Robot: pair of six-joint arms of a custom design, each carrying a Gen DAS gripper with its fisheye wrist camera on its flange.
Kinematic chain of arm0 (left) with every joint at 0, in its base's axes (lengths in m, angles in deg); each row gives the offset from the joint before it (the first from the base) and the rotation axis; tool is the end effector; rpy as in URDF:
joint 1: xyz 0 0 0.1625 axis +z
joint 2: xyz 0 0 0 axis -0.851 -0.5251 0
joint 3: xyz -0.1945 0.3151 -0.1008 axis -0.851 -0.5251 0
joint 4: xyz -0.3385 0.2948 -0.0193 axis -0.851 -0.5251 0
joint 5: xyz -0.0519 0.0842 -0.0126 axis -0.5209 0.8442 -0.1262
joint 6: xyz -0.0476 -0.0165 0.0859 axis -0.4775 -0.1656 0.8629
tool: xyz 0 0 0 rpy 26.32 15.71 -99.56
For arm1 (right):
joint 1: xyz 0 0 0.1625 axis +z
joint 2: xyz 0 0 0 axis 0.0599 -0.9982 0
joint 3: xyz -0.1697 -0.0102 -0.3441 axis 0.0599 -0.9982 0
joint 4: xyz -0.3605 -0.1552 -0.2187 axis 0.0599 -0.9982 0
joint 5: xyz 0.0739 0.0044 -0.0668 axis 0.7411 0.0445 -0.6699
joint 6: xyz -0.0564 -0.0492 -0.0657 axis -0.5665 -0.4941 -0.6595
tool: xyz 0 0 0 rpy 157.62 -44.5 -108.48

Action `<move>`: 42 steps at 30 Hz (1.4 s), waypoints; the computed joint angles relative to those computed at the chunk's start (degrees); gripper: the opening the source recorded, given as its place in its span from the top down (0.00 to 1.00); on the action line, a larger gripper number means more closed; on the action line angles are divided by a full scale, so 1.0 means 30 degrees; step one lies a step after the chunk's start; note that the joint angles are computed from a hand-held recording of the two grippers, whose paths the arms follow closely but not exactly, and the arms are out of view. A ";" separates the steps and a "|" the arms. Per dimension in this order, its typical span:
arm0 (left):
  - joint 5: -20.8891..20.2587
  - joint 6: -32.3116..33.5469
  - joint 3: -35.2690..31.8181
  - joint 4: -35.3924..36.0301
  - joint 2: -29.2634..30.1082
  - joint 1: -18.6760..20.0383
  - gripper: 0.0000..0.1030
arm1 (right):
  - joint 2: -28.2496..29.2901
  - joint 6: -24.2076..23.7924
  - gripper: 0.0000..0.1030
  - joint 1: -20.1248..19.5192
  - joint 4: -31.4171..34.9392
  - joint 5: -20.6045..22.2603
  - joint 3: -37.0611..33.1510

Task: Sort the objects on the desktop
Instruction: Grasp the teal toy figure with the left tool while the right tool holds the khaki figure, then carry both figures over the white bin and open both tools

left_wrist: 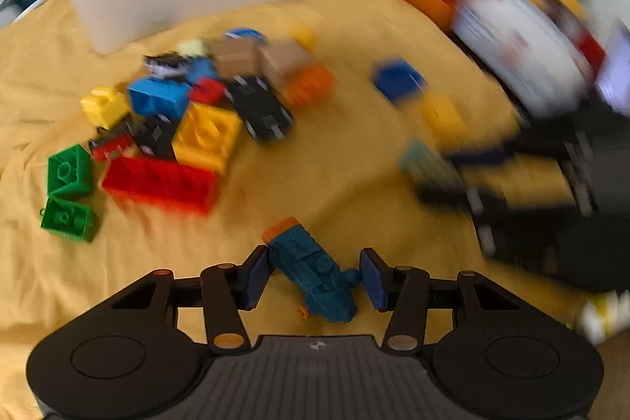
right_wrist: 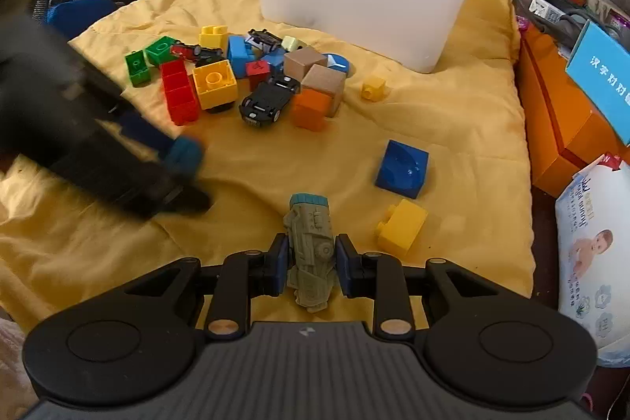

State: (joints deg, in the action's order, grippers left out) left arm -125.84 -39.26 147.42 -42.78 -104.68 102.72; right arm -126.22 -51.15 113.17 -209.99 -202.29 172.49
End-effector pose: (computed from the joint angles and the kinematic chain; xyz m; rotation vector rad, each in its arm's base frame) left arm -0.1586 -0.3997 0.1388 1.1624 2.4331 -0.0506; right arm 0.2270 -0.3249 0.0703 0.4702 -2.2295 0.6701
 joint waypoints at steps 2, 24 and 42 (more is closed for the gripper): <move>0.0294 0.0780 0.0591 0.0268 -0.0987 -0.0159 0.48 | -0.0273 0.0422 0.72 -0.0012 0.0352 0.0416 0.0063; 0.1602 -0.0155 0.1832 0.0906 -0.3217 -0.1009 0.61 | -0.0944 0.1702 0.61 0.0573 0.2817 0.1152 0.0327; 0.1381 -0.1491 0.1949 -0.0964 -0.3291 -0.0725 0.62 | -0.0162 0.0880 0.63 0.0551 0.2246 0.0707 -0.0228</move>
